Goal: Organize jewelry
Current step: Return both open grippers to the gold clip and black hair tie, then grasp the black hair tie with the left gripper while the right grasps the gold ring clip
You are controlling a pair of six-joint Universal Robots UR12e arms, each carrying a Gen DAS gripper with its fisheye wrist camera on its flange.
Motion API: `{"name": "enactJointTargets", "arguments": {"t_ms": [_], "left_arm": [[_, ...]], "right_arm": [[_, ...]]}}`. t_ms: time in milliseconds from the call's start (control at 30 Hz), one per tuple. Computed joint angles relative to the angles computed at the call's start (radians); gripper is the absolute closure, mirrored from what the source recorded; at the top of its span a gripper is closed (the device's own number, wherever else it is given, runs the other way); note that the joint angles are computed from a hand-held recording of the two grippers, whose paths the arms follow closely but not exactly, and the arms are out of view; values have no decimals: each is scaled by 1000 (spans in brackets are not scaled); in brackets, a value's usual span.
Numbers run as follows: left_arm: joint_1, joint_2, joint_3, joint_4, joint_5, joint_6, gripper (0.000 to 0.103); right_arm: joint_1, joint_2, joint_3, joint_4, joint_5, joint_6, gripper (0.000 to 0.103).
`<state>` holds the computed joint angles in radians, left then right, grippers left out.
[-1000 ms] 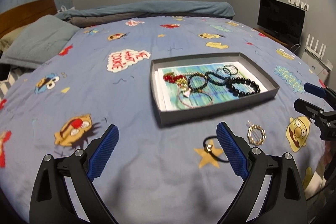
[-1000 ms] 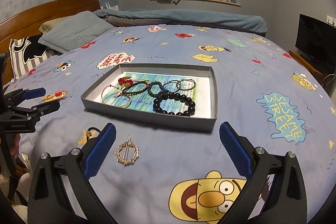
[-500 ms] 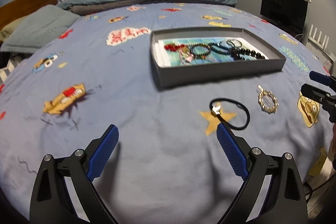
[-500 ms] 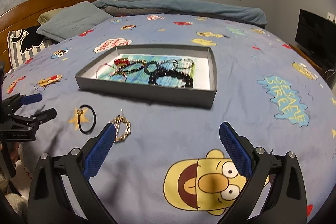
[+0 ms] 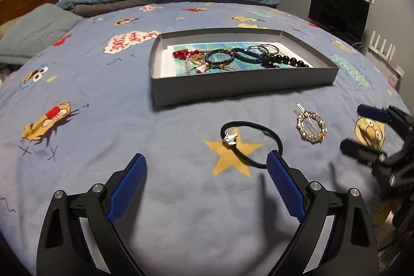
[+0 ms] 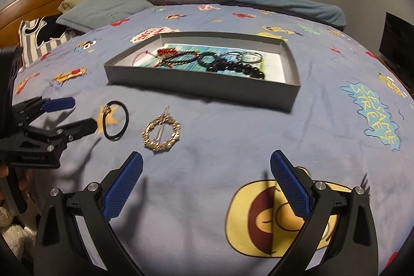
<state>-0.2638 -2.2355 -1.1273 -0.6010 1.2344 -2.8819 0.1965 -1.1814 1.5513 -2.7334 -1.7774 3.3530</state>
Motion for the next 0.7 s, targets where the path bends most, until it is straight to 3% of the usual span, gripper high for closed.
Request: {"name": "enactJointTargets", "arguments": {"t_ms": [100, 433, 700], "left_arm": [[-4, -3, 1, 9, 5, 10, 12], [-6, -8, 8, 7, -18, 49, 35], [-8, -18, 26, -15, -45, 70, 53]], "right_arm": [[4, 8, -5, -5, 8, -17, 6], [16, 32, -20, -27, -12, -74, 7], [23, 48, -40, -31, -14, -118, 25]]}}
